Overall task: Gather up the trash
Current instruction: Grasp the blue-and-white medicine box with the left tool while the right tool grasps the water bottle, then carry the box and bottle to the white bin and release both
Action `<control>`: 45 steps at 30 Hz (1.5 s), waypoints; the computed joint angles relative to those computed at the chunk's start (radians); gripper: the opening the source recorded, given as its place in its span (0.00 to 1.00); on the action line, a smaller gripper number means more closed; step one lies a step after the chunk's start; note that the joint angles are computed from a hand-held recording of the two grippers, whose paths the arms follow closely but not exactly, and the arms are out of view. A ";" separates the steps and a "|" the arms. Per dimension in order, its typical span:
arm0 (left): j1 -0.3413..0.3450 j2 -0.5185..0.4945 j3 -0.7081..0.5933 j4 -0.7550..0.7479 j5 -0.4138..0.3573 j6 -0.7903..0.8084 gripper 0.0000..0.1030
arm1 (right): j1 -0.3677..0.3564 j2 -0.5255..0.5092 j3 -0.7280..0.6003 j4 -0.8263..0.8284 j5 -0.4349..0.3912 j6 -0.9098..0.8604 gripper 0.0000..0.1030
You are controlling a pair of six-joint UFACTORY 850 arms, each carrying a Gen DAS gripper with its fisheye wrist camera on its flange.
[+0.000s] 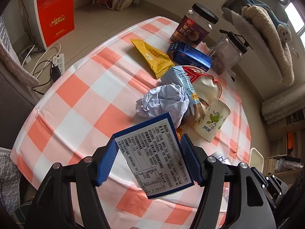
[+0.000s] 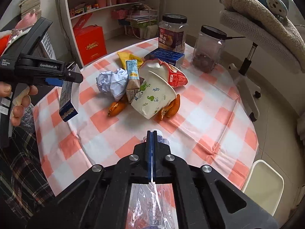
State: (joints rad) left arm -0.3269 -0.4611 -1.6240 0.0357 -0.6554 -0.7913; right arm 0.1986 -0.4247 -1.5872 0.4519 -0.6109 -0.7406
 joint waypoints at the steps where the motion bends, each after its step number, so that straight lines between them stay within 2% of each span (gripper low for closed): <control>1: -0.002 -0.001 -0.002 -0.006 0.002 0.006 0.63 | -0.007 -0.009 -0.012 -0.009 -0.028 0.013 0.00; 2: -0.004 -0.004 -0.005 -0.010 0.001 0.009 0.63 | -0.007 -0.016 -0.015 -0.056 -0.031 0.066 0.02; 3: -0.007 -0.004 -0.004 -0.012 0.000 0.011 0.63 | -0.005 -0.018 -0.010 -0.122 -0.017 0.145 0.20; 4: -0.009 -0.006 -0.006 -0.014 -0.002 0.015 0.63 | -0.006 -0.028 -0.016 -0.166 -0.037 0.207 0.37; 5: -0.011 -0.009 -0.009 -0.016 -0.006 0.019 0.63 | -0.010 -0.040 -0.028 -0.188 -0.071 0.257 0.71; 6: -0.012 -0.010 -0.011 -0.018 -0.009 0.023 0.63 | -0.016 -0.045 -0.026 -0.191 -0.087 0.283 0.80; 11: -0.016 -0.005 -0.009 0.014 -0.014 0.010 0.64 | -0.002 -0.057 -0.021 -0.194 -0.150 0.246 0.79; 14: -0.012 -0.003 -0.006 0.010 -0.016 0.014 0.64 | 0.020 -0.097 -0.048 -0.205 -0.218 0.255 0.79; 16: -0.010 -0.002 -0.004 0.005 -0.022 0.023 0.64 | 0.040 -0.112 -0.049 -0.243 -0.227 0.274 0.77; 18: -0.007 0.000 0.001 -0.005 -0.023 0.033 0.64 | 0.052 -0.131 -0.060 -0.251 -0.243 0.285 0.58; 19: -0.005 0.002 0.004 -0.008 -0.021 0.035 0.64 | 0.052 -0.139 -0.068 -0.240 -0.253 0.285 0.57; 26: -0.007 0.026 0.022 -0.013 0.045 0.047 0.64 | 0.035 -0.087 -0.058 -0.162 -0.107 0.281 0.57; 34: -0.045 0.021 -0.008 0.111 0.095 -0.031 0.64 | -0.001 -0.005 -0.006 -0.153 0.069 0.319 0.57; 40: -0.078 -0.003 -0.046 0.118 0.130 -0.020 0.64 | -0.060 0.035 0.024 -0.277 0.181 0.504 0.57; 45: -0.119 -0.025 -0.084 0.173 0.163 -0.044 0.64 | -0.110 0.065 0.053 -0.565 0.243 0.843 0.57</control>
State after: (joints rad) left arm -0.4462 -0.4864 -1.7078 0.2084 -0.4922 -0.8351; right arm 0.0885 -0.3597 -1.5343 -0.1136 -0.3682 0.1023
